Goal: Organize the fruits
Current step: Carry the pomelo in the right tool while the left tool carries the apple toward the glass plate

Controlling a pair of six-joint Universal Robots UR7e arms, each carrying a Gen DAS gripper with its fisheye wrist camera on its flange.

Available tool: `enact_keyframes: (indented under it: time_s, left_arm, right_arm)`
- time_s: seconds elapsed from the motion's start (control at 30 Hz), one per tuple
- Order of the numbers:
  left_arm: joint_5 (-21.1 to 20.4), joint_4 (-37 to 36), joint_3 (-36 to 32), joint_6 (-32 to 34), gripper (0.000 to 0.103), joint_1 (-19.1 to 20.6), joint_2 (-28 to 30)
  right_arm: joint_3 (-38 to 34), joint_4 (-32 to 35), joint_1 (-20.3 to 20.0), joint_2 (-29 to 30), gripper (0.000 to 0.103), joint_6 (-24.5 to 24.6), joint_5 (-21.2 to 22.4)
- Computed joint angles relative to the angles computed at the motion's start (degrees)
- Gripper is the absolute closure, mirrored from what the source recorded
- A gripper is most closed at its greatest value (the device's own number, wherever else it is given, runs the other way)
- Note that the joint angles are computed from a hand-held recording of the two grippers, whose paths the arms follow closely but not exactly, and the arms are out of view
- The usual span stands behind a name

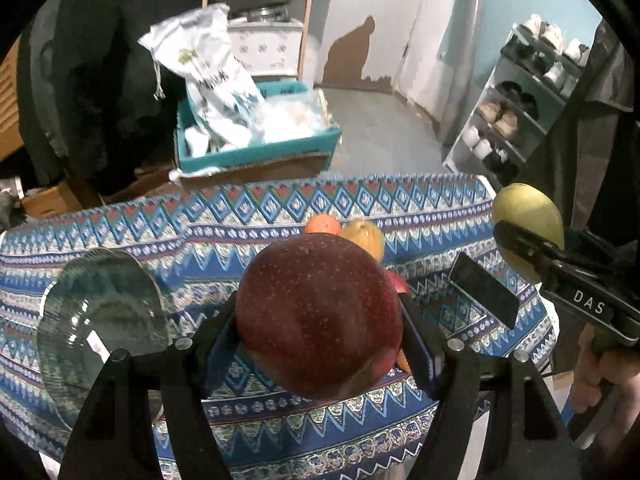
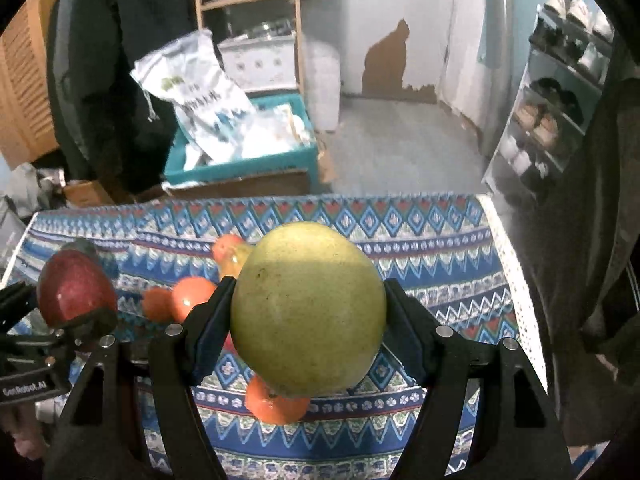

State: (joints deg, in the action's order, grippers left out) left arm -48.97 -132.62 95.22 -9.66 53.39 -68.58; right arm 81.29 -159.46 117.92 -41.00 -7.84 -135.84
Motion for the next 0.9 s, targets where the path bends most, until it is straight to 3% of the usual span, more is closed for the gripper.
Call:
enact_keyframes:
  time_s: [0.43, 0.9]
  left_arm:
    - [0.89, -3.50, 1.62, 1.86, 0.029, -2.25, -4.66]
    - [1.80, -4.87, 2.67, 2.38, 0.029, -2.62, -8.13]
  right_arm:
    - [0.30, -5.84, 3.22, -1.07, 0.031, -4.01, 2.22]
    - [-2.30, -5.47, 5.30, 0.51, 0.031, -4.72, 5.60]
